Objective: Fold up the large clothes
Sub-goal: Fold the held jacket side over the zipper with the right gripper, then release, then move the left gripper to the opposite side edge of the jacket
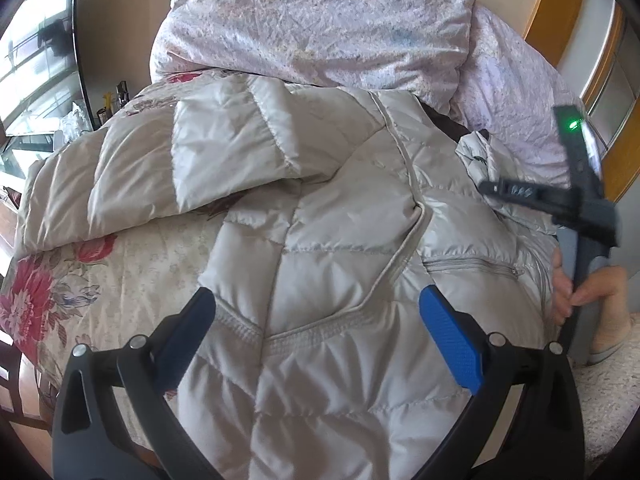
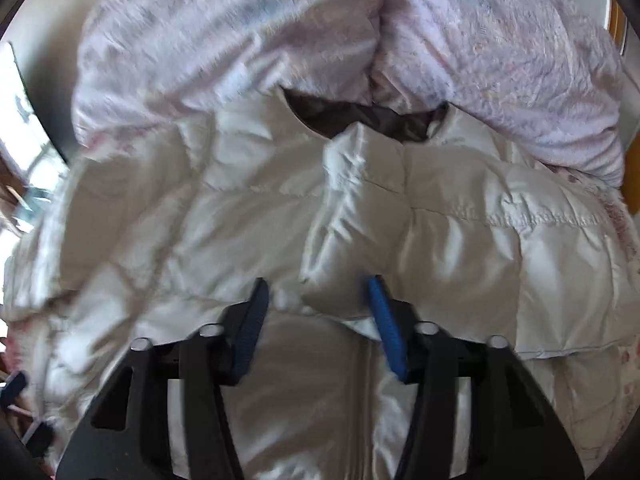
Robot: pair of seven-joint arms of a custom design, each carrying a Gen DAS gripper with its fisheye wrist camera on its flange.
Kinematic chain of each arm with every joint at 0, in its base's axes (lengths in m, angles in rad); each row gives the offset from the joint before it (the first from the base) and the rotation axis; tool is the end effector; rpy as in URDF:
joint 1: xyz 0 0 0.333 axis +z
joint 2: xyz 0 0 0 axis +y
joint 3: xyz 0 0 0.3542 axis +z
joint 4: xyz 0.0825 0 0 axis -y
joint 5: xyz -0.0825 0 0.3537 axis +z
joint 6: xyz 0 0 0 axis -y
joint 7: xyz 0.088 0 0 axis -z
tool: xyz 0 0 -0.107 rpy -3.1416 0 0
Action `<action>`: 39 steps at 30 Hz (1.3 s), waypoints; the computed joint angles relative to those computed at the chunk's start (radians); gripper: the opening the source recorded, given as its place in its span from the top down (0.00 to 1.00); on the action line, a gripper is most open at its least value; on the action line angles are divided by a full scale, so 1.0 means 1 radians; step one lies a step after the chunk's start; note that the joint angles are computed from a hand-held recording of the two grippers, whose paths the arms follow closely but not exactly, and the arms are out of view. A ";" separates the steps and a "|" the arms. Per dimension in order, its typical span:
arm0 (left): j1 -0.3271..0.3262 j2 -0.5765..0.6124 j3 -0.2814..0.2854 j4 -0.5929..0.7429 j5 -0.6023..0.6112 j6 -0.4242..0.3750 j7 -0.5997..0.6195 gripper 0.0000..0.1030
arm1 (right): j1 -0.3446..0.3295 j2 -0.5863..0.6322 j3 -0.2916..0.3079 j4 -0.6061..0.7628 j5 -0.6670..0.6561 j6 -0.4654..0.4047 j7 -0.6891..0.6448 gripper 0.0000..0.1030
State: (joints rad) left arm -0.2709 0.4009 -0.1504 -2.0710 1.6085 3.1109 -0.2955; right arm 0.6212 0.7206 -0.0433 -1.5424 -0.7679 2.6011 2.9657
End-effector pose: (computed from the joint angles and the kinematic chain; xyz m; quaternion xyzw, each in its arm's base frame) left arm 0.4834 -0.3030 0.3201 -0.6259 0.7062 -0.3033 0.1326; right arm 0.6043 0.4195 0.3063 -0.6053 0.7378 -0.2205 0.2016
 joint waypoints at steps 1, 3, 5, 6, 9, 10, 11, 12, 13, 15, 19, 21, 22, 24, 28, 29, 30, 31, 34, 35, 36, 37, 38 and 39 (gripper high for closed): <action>0.002 -0.003 0.002 -0.002 0.014 0.002 -0.016 0.02 | -0.024 0.000 0.022 -0.006 -0.018 0.010 0.026 0.78; 0.010 -0.004 0.000 -0.003 0.035 0.002 -0.038 0.02 | -0.006 -0.021 -0.024 -0.053 -0.014 0.091 0.090 0.84; 0.020 -0.001 -0.004 -0.003 0.030 0.004 -0.033 0.02 | 0.003 -0.038 -0.042 -0.076 -0.047 0.139 0.134 0.85; 0.023 0.001 -0.006 -0.002 0.028 0.007 -0.032 0.02 | -0.003 -0.044 -0.039 -0.086 -0.059 0.179 0.142 0.85; 0.026 0.005 -0.008 0.001 0.025 0.012 -0.025 0.02 | -0.040 -0.036 0.004 -0.088 -0.034 0.275 0.107 0.85; 0.025 0.006 -0.009 0.002 0.021 0.011 -0.019 0.02 | -0.046 -0.031 0.016 -0.085 -0.018 0.288 0.088 0.85; 0.023 0.005 -0.009 0.003 0.023 0.009 -0.018 0.02 | -0.052 -0.023 0.029 -0.076 0.000 0.299 0.065 0.85; 0.022 0.004 -0.009 0.003 0.025 0.007 -0.019 0.02 | -0.049 -0.017 0.030 -0.071 0.012 0.305 0.052 0.85; 0.021 0.002 -0.009 0.002 0.026 0.005 -0.019 0.02 | -0.045 -0.007 0.032 -0.055 0.025 0.289 0.030 0.85; 0.019 0.000 -0.009 -0.001 0.016 0.002 -0.009 0.02 | -0.053 0.009 0.057 -0.028 0.063 0.237 -0.040 0.81; 0.013 -0.008 -0.007 -0.006 0.027 -0.013 -0.018 0.02 | -0.059 -0.017 0.061 -0.071 0.110 0.267 -0.082 0.47; 0.015 -0.010 -0.009 -0.007 0.026 -0.014 -0.017 0.02 | 0.012 -0.053 -0.040 -0.123 0.046 0.331 0.013 0.47; 0.015 -0.011 -0.010 -0.009 0.025 -0.013 -0.017 0.02 | 0.075 -0.073 -0.124 -0.146 -0.018 0.348 0.094 0.47; 0.013 -0.013 -0.011 -0.010 0.023 -0.018 -0.013 0.02 | 0.143 -0.099 -0.215 -0.170 -0.114 0.329 0.216 0.47; 0.004 -0.021 -0.011 -0.017 -0.003 -0.032 0.017 0.02 | 0.107 -0.103 -0.181 -0.157 -0.129 0.205 0.242 0.49; 0.000 -0.024 -0.011 -0.019 -0.012 -0.037 0.028 0.02 | 0.096 -0.094 -0.165 -0.141 -0.122 0.154 0.235 0.49; -0.003 -0.025 -0.009 -0.020 -0.017 -0.040 0.035 0.02 | 0.081 -0.083 -0.147 -0.125 -0.112 0.116 0.228 0.49; -0.007 -0.027 -0.008 -0.022 -0.023 -0.044 0.042 0.02 | 0.060 -0.071 -0.122 -0.111 -0.094 0.084 0.215 0.47; -0.017 -0.028 -0.005 -0.024 -0.067 -0.055 0.088 0.02 | -0.029 -0.006 -0.010 -0.031 0.027 -0.039 0.093 0.45; -0.019 -0.028 -0.004 -0.024 -0.083 -0.055 0.106 0.02 | -0.029 0.015 -0.010 -0.011 0.030 -0.055 0.089 0.44; -0.025 -0.028 0.000 -0.024 -0.088 -0.056 0.109 0.02 | -0.018 0.031 -0.019 0.010 0.022 -0.078 0.094 0.44; -0.028 -0.028 0.002 -0.024 -0.097 -0.055 0.119 0.02 | -0.013 0.038 -0.020 0.022 0.020 -0.097 0.093 0.43; -0.029 -0.025 0.002 -0.023 -0.120 -0.054 0.141 0.02 | -0.012 0.043 -0.018 0.034 0.023 -0.115 0.090 0.43; -0.032 -0.023 0.004 -0.023 -0.135 -0.051 0.155 0.02 | -0.013 0.047 -0.016 0.040 0.024 -0.124 0.087 0.43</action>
